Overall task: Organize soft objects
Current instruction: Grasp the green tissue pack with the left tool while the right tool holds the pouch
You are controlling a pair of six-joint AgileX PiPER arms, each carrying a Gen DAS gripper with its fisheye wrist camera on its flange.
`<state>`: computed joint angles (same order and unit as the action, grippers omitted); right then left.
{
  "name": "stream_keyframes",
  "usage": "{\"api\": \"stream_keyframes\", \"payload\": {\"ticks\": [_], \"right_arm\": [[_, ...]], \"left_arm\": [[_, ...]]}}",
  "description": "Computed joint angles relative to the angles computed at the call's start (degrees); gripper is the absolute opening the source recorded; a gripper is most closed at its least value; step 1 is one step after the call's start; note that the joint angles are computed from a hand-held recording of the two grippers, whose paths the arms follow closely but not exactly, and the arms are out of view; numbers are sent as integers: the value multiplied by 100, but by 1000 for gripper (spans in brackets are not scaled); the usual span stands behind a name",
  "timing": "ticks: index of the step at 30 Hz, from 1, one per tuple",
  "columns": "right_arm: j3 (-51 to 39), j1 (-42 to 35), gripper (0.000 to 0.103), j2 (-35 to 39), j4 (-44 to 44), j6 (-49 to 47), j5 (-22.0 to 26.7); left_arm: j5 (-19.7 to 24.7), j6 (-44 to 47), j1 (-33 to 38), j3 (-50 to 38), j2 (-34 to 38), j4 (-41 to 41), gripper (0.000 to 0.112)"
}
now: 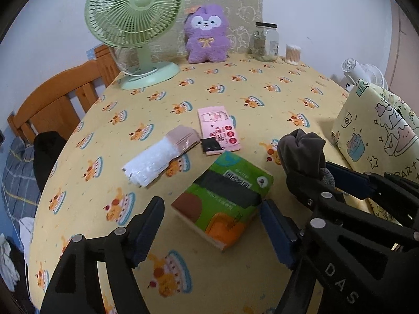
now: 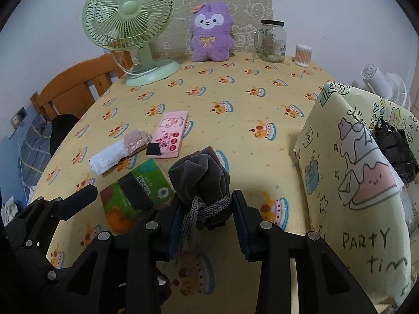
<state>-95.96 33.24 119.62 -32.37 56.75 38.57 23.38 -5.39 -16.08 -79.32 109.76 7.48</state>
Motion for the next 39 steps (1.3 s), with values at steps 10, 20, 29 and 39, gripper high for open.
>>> {"api": "stream_keyframes", "payload": {"ticks": [10, 20, 29, 39], "right_arm": [[-218, -132, 39, 158, 120, -185, -28], [-417, -160, 39, 286, 91, -177, 41], [-301, -73, 39, 204, 24, -62, 43], [50, 190, 39, -148, -400, 334, -5]], "left_arm": [[203, 175, -4, -492, 370, -218, 78], [318, 427, 70, -668, 510, -699, 67], [157, -79, 37, -276, 204, -340, 54], [-68, -572, 49, 300, -342, 1, 51]]}}
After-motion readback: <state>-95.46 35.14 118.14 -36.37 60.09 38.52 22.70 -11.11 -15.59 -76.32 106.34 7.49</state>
